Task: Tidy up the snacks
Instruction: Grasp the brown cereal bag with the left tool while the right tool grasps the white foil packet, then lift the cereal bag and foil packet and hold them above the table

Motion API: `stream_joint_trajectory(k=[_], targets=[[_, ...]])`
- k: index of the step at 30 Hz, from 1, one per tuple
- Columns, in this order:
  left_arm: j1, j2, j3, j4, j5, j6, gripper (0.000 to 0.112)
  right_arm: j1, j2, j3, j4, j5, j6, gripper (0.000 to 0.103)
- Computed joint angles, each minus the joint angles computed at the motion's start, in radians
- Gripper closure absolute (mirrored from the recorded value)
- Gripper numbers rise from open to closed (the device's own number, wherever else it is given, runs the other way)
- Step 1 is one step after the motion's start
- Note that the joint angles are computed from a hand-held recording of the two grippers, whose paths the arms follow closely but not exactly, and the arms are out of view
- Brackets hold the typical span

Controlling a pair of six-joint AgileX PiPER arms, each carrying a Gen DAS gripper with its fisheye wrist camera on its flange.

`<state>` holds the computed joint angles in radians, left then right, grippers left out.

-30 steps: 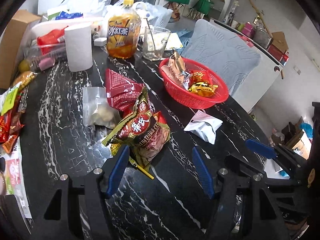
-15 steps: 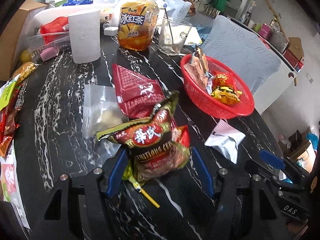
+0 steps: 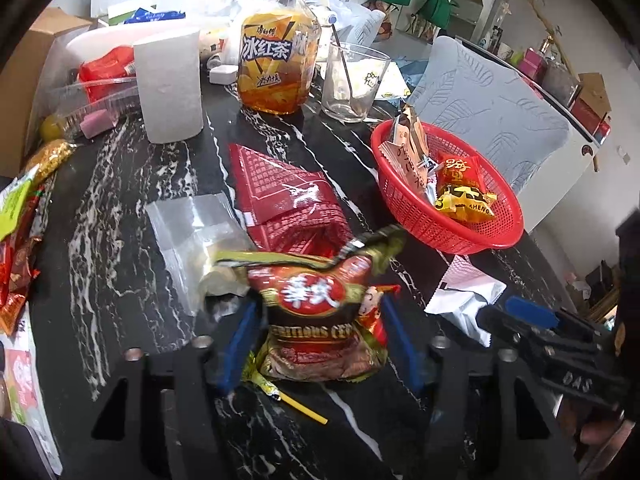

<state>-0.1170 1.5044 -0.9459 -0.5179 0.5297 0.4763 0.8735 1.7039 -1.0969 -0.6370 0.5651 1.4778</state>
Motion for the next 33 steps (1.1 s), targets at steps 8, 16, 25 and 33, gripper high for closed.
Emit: stream_joint_trajectory(k=[8, 16, 25, 33], targets=[[0.005, -0.006, 0.005, 0.022, 0.002, 0.031, 0.069, -0.057, 0.068, -0.063, 0.075, -0.03, -0.099, 0.035], [0.027, -0.033, 0.009, 0.011, 0.079, 0.106, 0.069, -0.02, 0.12, -0.122, 0.004, 0.058, -0.096, 0.052], [0.024, -0.064, 0.049, 0.016, 0.077, 0.114, 0.069, 0.022, 0.071, -0.051, -0.018, 0.032, -0.054, 0.058], [-0.01, -0.005, 0.018, 0.03, 0.027, 0.104, 0.068, 0.047, 0.033, -0.008, -0.016, 0.04, -0.013, 0.058]])
